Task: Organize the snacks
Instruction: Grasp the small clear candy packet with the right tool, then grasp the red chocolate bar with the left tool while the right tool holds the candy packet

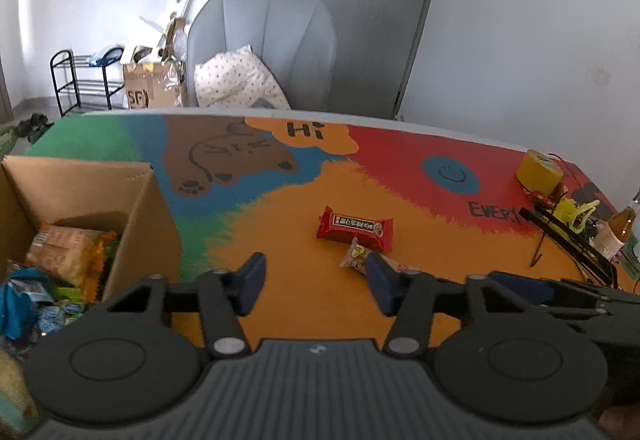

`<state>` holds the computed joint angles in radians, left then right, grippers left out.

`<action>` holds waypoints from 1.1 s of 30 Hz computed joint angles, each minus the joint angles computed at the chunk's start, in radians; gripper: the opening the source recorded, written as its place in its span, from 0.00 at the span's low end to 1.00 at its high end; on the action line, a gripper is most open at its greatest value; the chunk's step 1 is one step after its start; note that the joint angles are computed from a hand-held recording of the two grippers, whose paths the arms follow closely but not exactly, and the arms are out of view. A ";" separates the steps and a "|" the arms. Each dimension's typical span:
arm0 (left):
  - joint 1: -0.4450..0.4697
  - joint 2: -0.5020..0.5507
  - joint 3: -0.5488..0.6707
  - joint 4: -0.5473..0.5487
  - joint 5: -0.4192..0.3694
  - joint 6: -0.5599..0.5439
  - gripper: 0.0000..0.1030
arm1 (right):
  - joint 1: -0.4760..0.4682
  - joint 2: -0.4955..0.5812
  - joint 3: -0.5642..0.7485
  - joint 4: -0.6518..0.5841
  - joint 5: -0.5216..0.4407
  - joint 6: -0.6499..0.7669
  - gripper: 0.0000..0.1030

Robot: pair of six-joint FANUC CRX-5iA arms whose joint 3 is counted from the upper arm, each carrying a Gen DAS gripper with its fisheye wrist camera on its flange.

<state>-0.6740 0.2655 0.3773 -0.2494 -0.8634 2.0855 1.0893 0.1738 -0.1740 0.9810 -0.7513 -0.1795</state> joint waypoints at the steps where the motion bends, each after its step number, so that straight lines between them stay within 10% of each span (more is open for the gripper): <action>1: 0.000 0.006 0.006 -0.004 -0.006 0.005 0.47 | -0.007 0.006 0.007 -0.010 0.011 0.014 0.62; 11: 0.037 0.059 0.059 0.028 -0.033 0.036 0.45 | -0.045 0.091 0.117 -0.129 0.044 0.227 0.59; 18: 0.046 0.098 0.097 0.046 -0.052 0.029 0.45 | -0.048 0.103 0.130 -0.173 0.036 0.290 0.16; 33: 0.005 0.179 0.168 0.025 -0.020 0.017 0.78 | -0.039 -0.011 -0.020 -0.104 -0.022 0.110 0.16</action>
